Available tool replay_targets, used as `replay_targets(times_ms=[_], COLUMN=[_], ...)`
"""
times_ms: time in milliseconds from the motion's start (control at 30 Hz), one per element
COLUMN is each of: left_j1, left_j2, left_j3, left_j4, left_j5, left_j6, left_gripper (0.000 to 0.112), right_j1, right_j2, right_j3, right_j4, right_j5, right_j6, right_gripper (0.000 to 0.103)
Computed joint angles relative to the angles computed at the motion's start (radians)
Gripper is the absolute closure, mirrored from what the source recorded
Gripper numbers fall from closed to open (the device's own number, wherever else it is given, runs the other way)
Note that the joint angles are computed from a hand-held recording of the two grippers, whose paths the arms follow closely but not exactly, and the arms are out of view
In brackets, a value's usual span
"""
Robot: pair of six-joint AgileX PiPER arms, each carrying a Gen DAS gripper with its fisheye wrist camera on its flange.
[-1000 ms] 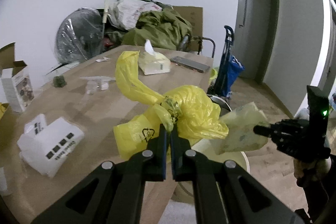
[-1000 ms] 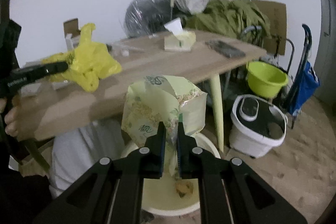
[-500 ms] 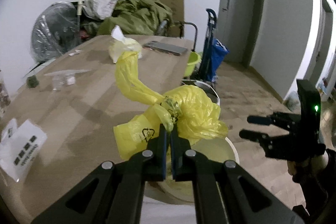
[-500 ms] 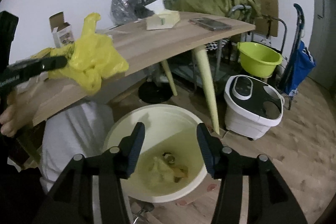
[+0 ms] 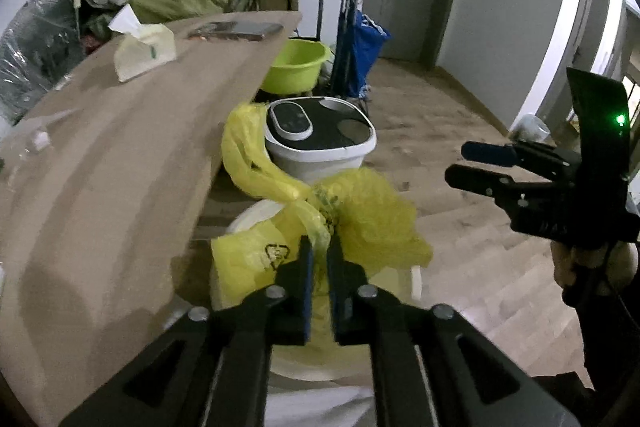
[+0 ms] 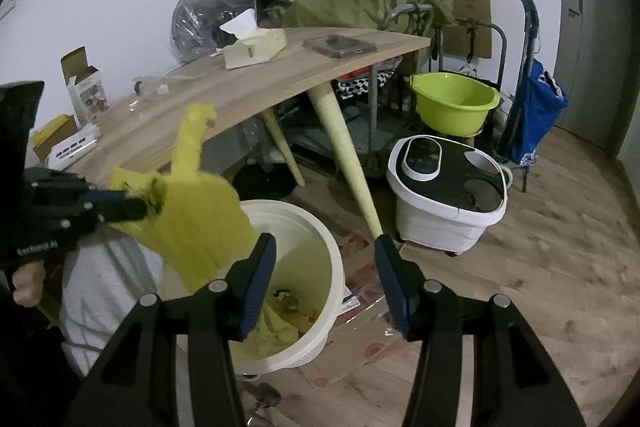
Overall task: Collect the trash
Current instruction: 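Open both tools to drop the green and yellow bags into the bucket, then move both tools back over the table toward the white sock packages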
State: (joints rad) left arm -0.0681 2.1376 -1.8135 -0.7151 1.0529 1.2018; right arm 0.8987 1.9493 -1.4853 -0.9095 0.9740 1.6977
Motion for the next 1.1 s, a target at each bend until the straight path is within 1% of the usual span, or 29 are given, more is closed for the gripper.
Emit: replay_targets(times_ms=[33,67,100,133,200,267,367,633,767,933,1100], left_j1=[-0.003,-0.003,0.001,0.003,0.012,0.02,0.037,0.109,0.157,0.22,0.274], left_j2=[0.004,0.007,0.01,0.015,0.011,0.017,0.012,0.005,0.008,0.025,0.057], left_j3=[-0.005,-0.008,-0.015,-0.022,-0.021,-0.043,-0.052,-0.081,-0.106,-0.15,-0.214], left_j4=[0.003,0.004,-0.002,-0.005,-0.018,-0.029,-0.056,-0.117,-0.145,-0.169,-0.17], left_j5=[0.003,0.007,0.018,0.025,0.038,0.063,0.079,0.102,0.108,0.112,0.11], left_j6=[-0.008,-0.014,-0.019,-0.022,-0.019,-0.023,-0.014,-0.002,-0.005,-0.026,-0.066], left_gripper=[0.086,0.079,0.068,0.064,0.063,0.063,0.062,0.061,0.061,0.06,0.06], right_j1=[0.001,0.003,0.004,0.004,0.004,0.004,0.004,-0.008,-0.019,-0.035,-0.05], right_j2=[-0.001,0.002,0.002,0.002,-0.001,0.01,0.022,0.098,0.157,0.252,0.383], right_j3=[-0.001,-0.006,-0.009,-0.01,-0.003,-0.023,-0.051,-0.217,-0.338,-0.526,-0.788], right_j4=[0.002,0.004,0.006,0.007,0.003,0.01,0.018,0.05,0.08,0.13,0.191], right_j5=[0.004,0.008,0.011,0.012,0.008,0.017,0.025,0.047,0.06,0.085,0.142], right_j6=[-0.001,-0.004,-0.007,-0.008,-0.003,-0.016,-0.042,-0.188,-0.285,-0.427,-0.594], right_gripper=[0.054,0.054,0.054,0.054,0.054,0.054,0.054,0.054,0.054,0.054,0.054])
